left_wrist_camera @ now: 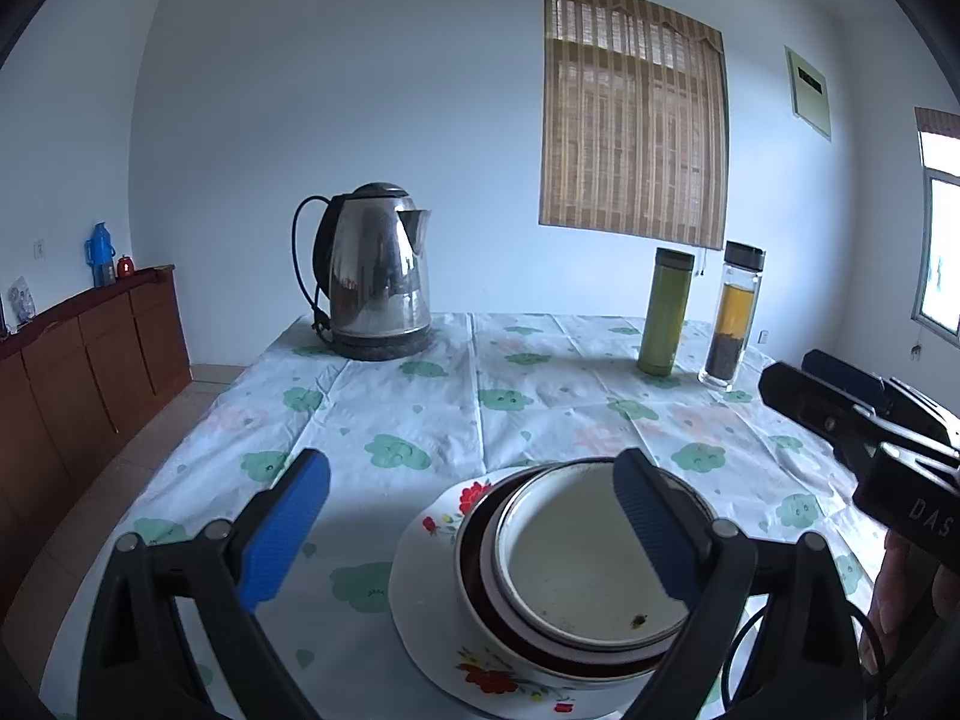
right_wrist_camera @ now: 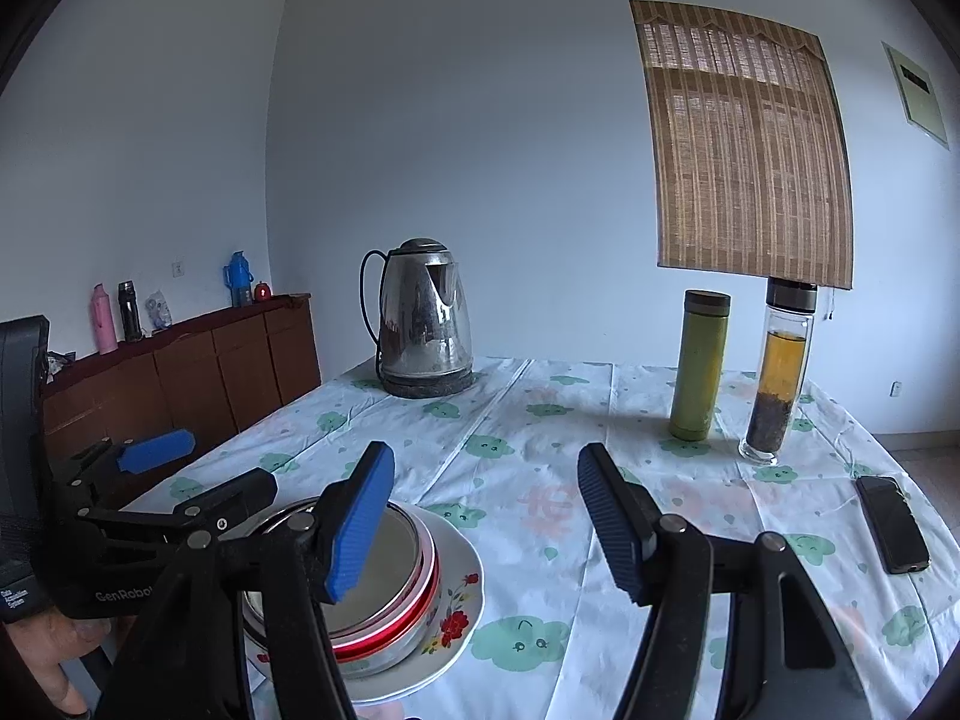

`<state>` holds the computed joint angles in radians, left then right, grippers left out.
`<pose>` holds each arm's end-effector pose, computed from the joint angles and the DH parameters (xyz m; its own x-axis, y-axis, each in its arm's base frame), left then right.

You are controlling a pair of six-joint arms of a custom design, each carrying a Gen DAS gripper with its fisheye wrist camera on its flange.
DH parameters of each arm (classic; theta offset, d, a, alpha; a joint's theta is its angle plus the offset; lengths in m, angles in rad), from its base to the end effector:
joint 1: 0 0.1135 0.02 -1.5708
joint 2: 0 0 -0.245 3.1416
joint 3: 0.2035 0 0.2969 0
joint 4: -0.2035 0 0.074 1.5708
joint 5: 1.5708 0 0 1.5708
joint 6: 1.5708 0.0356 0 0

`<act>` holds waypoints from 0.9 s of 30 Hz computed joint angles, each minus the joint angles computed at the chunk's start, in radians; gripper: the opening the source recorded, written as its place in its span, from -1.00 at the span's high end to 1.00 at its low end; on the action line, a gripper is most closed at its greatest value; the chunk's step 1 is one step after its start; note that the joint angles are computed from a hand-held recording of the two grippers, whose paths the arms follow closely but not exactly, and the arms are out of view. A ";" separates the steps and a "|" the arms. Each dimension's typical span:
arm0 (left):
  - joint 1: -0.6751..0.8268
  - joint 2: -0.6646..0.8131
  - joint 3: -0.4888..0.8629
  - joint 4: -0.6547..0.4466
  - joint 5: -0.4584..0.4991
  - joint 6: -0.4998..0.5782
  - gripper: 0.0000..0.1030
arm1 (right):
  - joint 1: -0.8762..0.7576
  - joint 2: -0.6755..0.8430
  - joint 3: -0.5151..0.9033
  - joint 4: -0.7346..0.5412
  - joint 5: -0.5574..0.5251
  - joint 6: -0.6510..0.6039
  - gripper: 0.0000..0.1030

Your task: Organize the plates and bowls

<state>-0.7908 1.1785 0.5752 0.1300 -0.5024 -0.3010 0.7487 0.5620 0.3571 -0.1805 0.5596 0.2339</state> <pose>0.2186 -0.1966 0.1764 -0.4015 0.0364 -0.9151 0.2122 0.9757 -0.0543 0.1639 0.1265 0.2045 -0.3181 -0.0274 -0.9477 -0.1468 0.9890 0.0207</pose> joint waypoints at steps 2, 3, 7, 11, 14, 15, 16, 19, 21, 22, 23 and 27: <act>-0.002 0.001 0.000 0.000 -0.002 0.003 -0.89 | -0.001 -0.006 -0.005 0.003 0.001 -0.001 -0.28; -0.002 0.001 0.000 -0.002 -0.003 0.003 -0.89 | 0.000 -0.008 -0.006 0.003 0.003 0.000 -0.28; -0.003 0.004 0.002 -0.003 -0.006 0.002 -0.89 | 0.002 -0.018 -0.009 0.004 0.009 -0.003 -0.28; -0.004 0.005 0.002 0.000 -0.007 0.005 -0.89 | 0.000 -0.022 -0.010 0.001 0.010 -0.003 -0.28; -0.004 0.004 0.001 -0.001 -0.006 0.004 -0.89 | 0.004 -0.026 -0.013 -0.001 0.019 -0.001 -0.28; -0.005 0.005 0.002 -0.001 -0.007 0.003 -0.89 | 0.001 -0.030 -0.015 -0.003 0.016 -0.001 -0.28; -0.005 0.005 0.002 -0.001 -0.007 0.003 -0.89 | 0.000 -0.031 -0.015 -0.004 0.015 0.000 -0.28; -0.005 0.005 0.002 0.000 -0.007 0.003 -0.89 | -0.003 -0.040 -0.019 -0.002 0.017 0.000 -0.28; -0.007 0.005 0.001 0.004 -0.007 0.004 -0.89 | -0.005 -0.043 -0.021 -0.003 0.015 0.002 -0.28; -0.008 0.007 0.003 0.004 -0.007 0.006 -0.89 | -0.006 -0.041 -0.020 -0.004 0.014 0.002 -0.28; -0.010 0.009 0.004 0.004 -0.010 0.006 -0.89 | -0.007 -0.041 -0.020 -0.004 0.015 0.002 -0.28; -0.011 0.009 0.003 0.007 -0.013 0.007 -0.89 | -0.004 -0.042 -0.020 -0.008 0.017 0.005 -0.28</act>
<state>-0.8023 1.1880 0.5785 0.1368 -0.5150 -0.2935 0.7450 0.5204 0.3375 -0.1881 0.5768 0.2385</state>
